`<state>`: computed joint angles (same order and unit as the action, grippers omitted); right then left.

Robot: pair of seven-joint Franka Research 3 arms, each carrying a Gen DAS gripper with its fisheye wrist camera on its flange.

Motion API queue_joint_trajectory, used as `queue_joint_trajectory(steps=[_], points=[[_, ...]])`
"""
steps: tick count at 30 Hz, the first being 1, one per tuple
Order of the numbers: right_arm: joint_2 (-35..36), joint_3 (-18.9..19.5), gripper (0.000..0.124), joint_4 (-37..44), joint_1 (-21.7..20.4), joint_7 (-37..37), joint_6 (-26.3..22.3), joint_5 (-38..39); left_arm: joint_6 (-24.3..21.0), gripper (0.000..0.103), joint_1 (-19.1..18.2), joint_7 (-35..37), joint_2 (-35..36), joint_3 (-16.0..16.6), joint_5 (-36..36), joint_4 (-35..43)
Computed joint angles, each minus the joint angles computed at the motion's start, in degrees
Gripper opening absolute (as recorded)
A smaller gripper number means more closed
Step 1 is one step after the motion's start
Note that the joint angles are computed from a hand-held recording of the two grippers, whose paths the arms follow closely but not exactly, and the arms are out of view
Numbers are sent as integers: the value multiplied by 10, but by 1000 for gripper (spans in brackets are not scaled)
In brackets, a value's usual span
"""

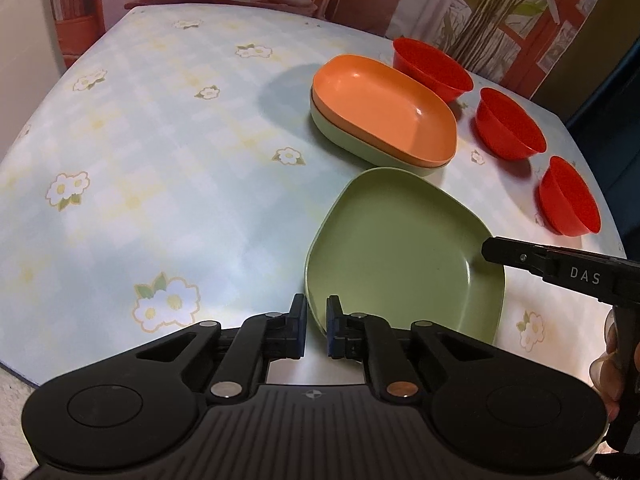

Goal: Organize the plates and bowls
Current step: 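Move the left tool to the other green plate rim and grasp it, then lift the green plate with the left tool and set it onto the orange plate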

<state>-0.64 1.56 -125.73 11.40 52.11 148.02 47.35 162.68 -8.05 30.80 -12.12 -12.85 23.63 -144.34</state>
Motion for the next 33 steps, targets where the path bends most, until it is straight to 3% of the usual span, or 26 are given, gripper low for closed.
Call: queue_joint_trajectory(steps=[19, 33], points=[[-15, -4, 6, -6, 3, -11, 8, 33, -6, 11, 5, -18, -16, -9, 33, -4], [-21, -8, 6, 5, 1, -28, 7, 64, 27, 11, 15, -25, -34, -7, 41, -10]])
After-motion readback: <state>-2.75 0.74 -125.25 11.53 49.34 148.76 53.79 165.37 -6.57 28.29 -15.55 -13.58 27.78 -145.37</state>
